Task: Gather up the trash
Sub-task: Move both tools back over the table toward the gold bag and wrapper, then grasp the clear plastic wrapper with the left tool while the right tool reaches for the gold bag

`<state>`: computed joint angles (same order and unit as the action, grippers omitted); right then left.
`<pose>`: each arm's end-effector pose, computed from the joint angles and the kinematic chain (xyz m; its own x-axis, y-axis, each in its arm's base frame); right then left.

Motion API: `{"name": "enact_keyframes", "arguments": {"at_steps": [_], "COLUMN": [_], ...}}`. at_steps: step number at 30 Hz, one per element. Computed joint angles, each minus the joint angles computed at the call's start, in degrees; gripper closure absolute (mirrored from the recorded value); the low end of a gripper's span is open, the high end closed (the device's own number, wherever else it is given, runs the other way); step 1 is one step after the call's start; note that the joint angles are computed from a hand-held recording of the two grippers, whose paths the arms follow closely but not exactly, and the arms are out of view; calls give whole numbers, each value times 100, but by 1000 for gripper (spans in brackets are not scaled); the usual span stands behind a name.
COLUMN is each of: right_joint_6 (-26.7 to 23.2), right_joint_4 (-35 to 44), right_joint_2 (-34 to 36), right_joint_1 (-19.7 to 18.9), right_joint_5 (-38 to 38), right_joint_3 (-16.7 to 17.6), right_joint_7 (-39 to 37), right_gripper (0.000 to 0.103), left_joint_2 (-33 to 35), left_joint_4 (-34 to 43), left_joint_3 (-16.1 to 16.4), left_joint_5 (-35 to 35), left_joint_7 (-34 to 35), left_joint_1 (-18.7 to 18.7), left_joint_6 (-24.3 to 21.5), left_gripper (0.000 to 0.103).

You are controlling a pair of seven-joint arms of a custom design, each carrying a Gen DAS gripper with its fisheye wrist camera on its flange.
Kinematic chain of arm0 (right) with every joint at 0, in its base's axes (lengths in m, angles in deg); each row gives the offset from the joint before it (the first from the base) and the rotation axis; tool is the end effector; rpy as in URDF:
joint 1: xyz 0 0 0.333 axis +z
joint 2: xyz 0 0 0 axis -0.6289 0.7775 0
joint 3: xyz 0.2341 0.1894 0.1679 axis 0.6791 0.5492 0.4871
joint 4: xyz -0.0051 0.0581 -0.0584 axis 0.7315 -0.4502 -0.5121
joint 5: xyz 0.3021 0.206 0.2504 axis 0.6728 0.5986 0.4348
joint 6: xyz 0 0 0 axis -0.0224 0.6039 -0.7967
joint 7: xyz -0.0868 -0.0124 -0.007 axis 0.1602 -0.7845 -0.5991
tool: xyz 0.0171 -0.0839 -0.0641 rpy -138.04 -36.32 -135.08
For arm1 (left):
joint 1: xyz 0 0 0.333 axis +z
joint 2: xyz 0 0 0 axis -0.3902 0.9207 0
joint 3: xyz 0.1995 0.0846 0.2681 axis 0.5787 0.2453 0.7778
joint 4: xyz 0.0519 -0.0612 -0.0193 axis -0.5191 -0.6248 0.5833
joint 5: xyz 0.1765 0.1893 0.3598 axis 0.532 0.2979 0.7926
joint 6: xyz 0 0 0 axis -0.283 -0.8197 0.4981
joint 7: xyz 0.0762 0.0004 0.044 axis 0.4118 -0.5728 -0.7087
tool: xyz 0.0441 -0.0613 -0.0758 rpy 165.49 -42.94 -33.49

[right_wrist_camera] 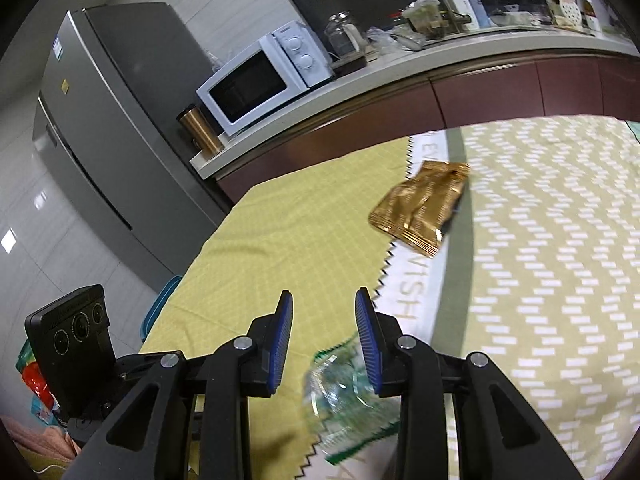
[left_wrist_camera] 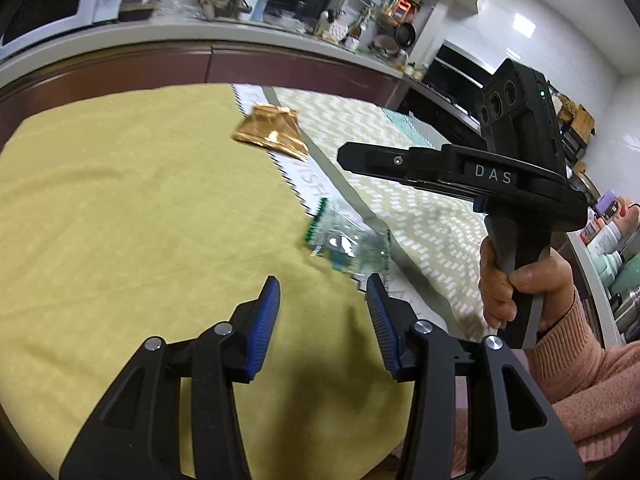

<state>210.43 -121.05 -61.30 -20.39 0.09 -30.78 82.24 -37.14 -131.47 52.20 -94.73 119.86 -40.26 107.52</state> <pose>0.5627 0.1998 0.4273 0.3867 -0.7791 -0.4934 -0.7501 0.0455 -0.6598 0.5252 -0.2723 0.3968 -0.4850 -0.7962 0.3618 -0.7329 0.1444 -0.6648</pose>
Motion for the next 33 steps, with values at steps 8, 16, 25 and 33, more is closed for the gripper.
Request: {"name": "enact_keyframes", "arguments": {"at_steps": [8,16,25,33], "right_joint_6": [-168,-319,-459,-540], "right_joint_4": [-240,-398,-407,-430], "right_joint_2": [-77,-110,-114,-141], "right_joint_1": [-117,-198,-231,-243], "right_joint_5": [126,174,252,253], "right_joint_3": [-101,-149,-167,-170], "right_joint_7": [-44,54,25,14], "right_gripper": [72,72,72,72], "left_joint_2": [290,411,661,864], "left_joint_4": [272,388,656,824], "left_joint_3": [-128,-209,-294,-377], "left_joint_5": [631,873,1193,1692], "left_joint_7": [-461,-640,-1030,-1603], "left_joint_1": [34,109,198,289], "left_joint_6": [-78,-203,-296,-325], "left_gripper": [59,59,57,67]}}
